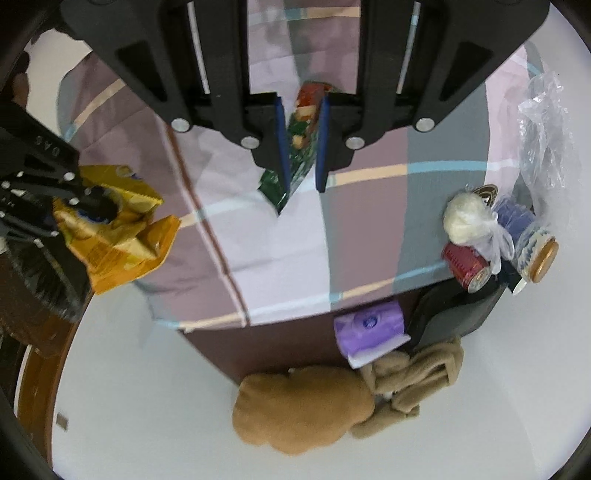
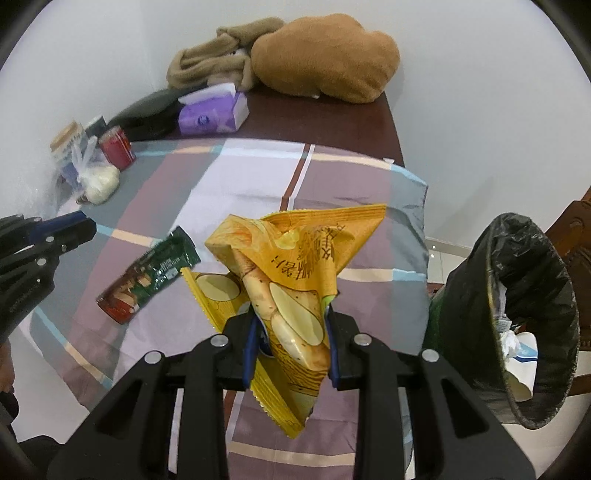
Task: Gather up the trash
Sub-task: 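Lift the green wrapper with the left tool while the right tool lifts the yellow chip bag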
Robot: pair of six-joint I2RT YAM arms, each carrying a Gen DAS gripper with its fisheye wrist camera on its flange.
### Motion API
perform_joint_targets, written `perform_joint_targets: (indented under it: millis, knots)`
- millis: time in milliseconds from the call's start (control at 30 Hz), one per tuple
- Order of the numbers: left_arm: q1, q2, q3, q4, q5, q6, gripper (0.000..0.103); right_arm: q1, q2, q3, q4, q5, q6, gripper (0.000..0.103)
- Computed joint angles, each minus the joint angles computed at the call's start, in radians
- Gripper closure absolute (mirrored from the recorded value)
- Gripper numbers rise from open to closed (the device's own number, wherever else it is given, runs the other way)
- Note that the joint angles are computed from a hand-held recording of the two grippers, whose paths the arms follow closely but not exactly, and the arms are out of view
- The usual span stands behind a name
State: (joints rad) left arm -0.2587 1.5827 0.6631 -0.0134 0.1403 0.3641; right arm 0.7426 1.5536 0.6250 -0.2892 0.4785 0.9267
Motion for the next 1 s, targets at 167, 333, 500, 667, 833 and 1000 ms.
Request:
perform_joint_targets:
  millis: [167, 333, 500, 667, 833, 1000]
  knots:
    - [0.031, 0.008, 0.045, -0.017, 0.004, 0.005, 0.088, 0.004, -0.060, -0.026, -0.021, 0.014, 0.014, 0.073]
    - [0.067, 0.142, 0.075, 0.030, -0.005, 0.073, 0.021, 0.003, -0.055, -0.050, 0.004, -0.011, 0.025, 0.073]
    - [0.039, 0.347, 0.146, 0.043, -0.036, 0.079, 0.020, -0.009, -0.038, -0.071, 0.045, -0.049, 0.028, 0.073]
    - [0.008, 0.507, 0.242, 0.004, -0.125, 0.061, 0.035, 0.004, -0.037, -0.077, 0.042, -0.047, 0.035, 0.073]
    - [-0.001, 0.543, 0.265, -0.020, -0.124, 0.063, 0.064, 0.003, -0.021, -0.092, 0.060, -0.061, 0.046, 0.073]
    - [-0.001, 0.495, 0.236, -0.018, -0.121, 0.065, 0.080, 0.007, 0.003, -0.095, 0.081, -0.073, 0.049, 0.073]
